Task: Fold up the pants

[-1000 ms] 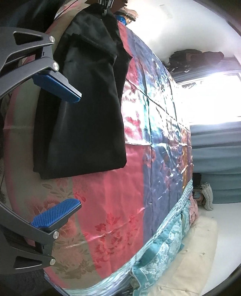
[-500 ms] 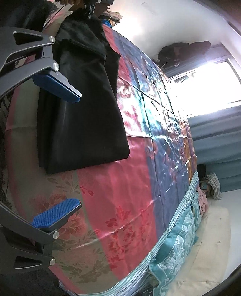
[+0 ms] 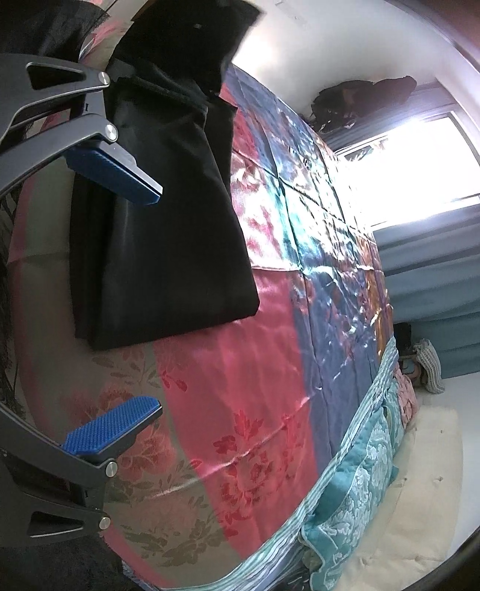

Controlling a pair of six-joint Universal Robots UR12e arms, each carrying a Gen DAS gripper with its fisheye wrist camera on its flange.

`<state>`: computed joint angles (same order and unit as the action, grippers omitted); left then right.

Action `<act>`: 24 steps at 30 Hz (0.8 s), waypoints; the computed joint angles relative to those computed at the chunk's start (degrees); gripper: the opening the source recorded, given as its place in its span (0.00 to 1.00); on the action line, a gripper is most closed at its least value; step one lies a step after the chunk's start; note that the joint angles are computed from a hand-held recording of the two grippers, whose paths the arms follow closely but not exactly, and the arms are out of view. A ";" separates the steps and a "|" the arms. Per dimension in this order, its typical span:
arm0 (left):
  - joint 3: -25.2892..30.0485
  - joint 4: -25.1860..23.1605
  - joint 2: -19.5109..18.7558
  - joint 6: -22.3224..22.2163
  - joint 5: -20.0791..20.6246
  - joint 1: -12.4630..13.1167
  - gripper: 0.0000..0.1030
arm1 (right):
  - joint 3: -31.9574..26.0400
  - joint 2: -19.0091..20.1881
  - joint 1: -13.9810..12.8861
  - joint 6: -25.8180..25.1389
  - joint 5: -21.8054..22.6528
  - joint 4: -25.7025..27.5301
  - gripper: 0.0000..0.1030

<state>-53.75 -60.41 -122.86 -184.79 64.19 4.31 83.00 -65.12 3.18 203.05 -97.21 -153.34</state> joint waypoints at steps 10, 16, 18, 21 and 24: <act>0.70 -10.48 -4.60 14.45 2.37 -10.83 0.14 | 2.11 -1.16 -1.05 2.25 2.74 -4.10 1.00; -7.64 2.45 1.61 11.33 -2.27 -6.32 0.63 | 5.46 -2.77 -1.47 3.89 -0.27 -15.08 1.00; -10.13 8.55 3.35 8.50 1.91 -4.47 0.64 | 5.09 -2.29 -1.82 2.37 2.93 -16.65 1.00; -12.83 12.85 4.58 6.55 9.28 -3.10 0.65 | 3.16 -1.00 -2.13 0.34 12.09 -13.61 1.00; -15.49 14.14 5.48 5.10 12.89 -2.45 0.65 | -0.29 0.53 -2.59 1.48 24.34 -6.09 1.00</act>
